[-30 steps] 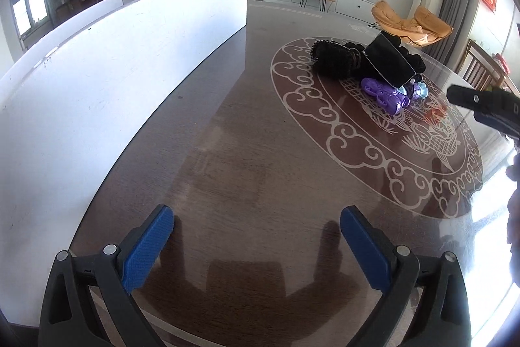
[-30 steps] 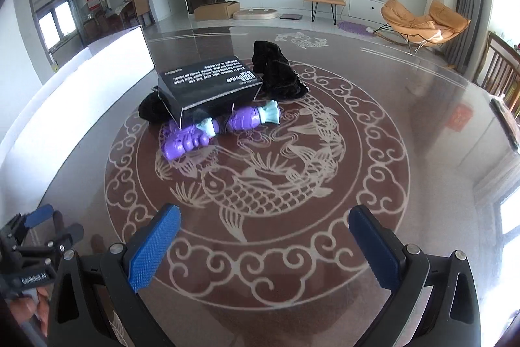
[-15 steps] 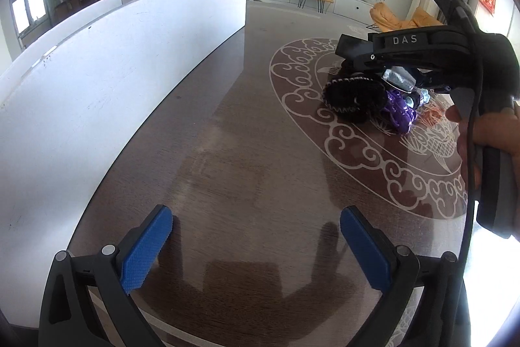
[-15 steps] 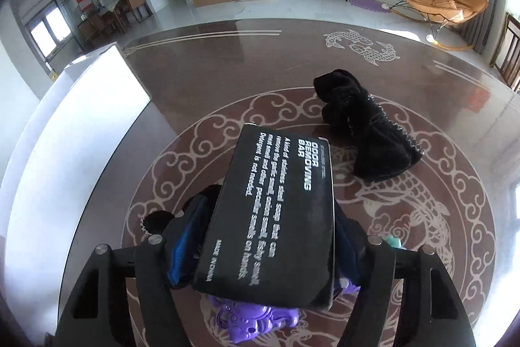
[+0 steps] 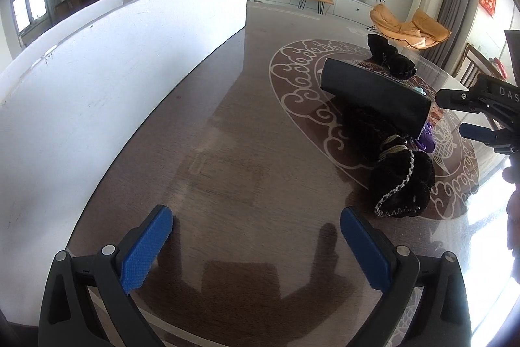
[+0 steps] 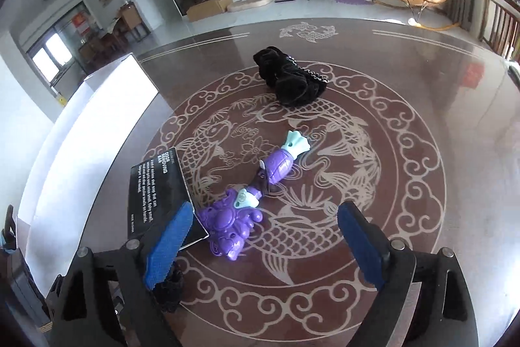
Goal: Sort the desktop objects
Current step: 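Grasp the purple toy wand with the right tool while the left tool moves toward the black velvet bag, then grasp the black velvet bag with the left tool while the right tool holds the purple wand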
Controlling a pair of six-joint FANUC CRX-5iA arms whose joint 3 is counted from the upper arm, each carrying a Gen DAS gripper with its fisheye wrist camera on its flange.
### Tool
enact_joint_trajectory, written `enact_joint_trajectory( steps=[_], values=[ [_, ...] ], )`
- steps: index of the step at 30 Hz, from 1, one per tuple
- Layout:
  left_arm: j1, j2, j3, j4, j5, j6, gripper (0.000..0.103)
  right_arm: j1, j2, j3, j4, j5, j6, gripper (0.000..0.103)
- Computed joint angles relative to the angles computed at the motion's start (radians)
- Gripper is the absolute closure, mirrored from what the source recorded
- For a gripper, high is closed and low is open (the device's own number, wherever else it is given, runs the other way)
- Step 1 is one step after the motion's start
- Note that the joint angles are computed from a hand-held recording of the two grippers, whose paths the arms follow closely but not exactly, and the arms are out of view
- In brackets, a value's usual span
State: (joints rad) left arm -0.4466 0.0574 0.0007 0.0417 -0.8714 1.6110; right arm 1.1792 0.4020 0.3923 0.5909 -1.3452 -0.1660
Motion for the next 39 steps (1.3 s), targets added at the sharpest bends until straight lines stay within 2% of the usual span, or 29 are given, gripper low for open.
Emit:
enact_joint_trajectory(
  steps=[2,5,7,10,12,14,18,22,25,28,35,39],
  values=[
    [0.001,0.000,-0.001,0.003,0.001,-0.002,0.000,-0.019,-0.006,-0.021,-0.014,0.031,-0.040,0.013],
    [0.005,-0.005,-0.011,0.018,0.009,-0.010,0.000,-0.047,0.012,-0.012,-0.026,0.043,-0.076,0.024],
    [0.008,-0.008,-0.018,0.029,0.016,-0.018,0.000,-0.070,0.067,0.060,-0.057,0.014,-0.004,0.026],
    [0.010,-0.011,-0.024,0.039,0.021,-0.023,0.000,-0.080,0.185,0.235,-0.065,-0.110,0.161,0.033],
    [0.009,-0.011,-0.024,0.038,0.021,-0.021,0.000,-0.073,0.227,0.292,-0.053,-0.166,0.246,0.053],
    [0.010,-0.013,-0.030,0.049,0.027,-0.025,0.000,-0.061,0.228,0.290,-0.045,-0.197,0.287,0.059],
    [0.034,-0.036,-0.083,0.141,0.076,-0.079,0.000,-0.029,0.205,0.237,-0.026,-0.250,0.288,0.060],
    [0.055,-0.065,-0.148,0.266,0.133,-0.168,0.000,0.016,0.226,0.259,-0.013,-0.205,0.384,0.060],
    [0.064,-0.094,-0.186,0.311,0.172,-0.208,0.000,0.045,0.222,0.247,-0.017,-0.112,0.379,0.060],
    [0.070,-0.089,-0.189,0.342,0.160,-0.230,0.000,0.069,0.257,0.289,0.004,-0.135,0.417,0.060],
    [0.053,-0.068,-0.166,0.323,0.153,-0.231,0.000,0.109,0.110,0.041,0.040,-0.128,0.192,0.060],
    [0.033,-0.054,-0.142,0.282,0.144,-0.224,0.000,0.144,0.044,-0.065,0.062,-0.121,0.120,0.059]
  ],
)
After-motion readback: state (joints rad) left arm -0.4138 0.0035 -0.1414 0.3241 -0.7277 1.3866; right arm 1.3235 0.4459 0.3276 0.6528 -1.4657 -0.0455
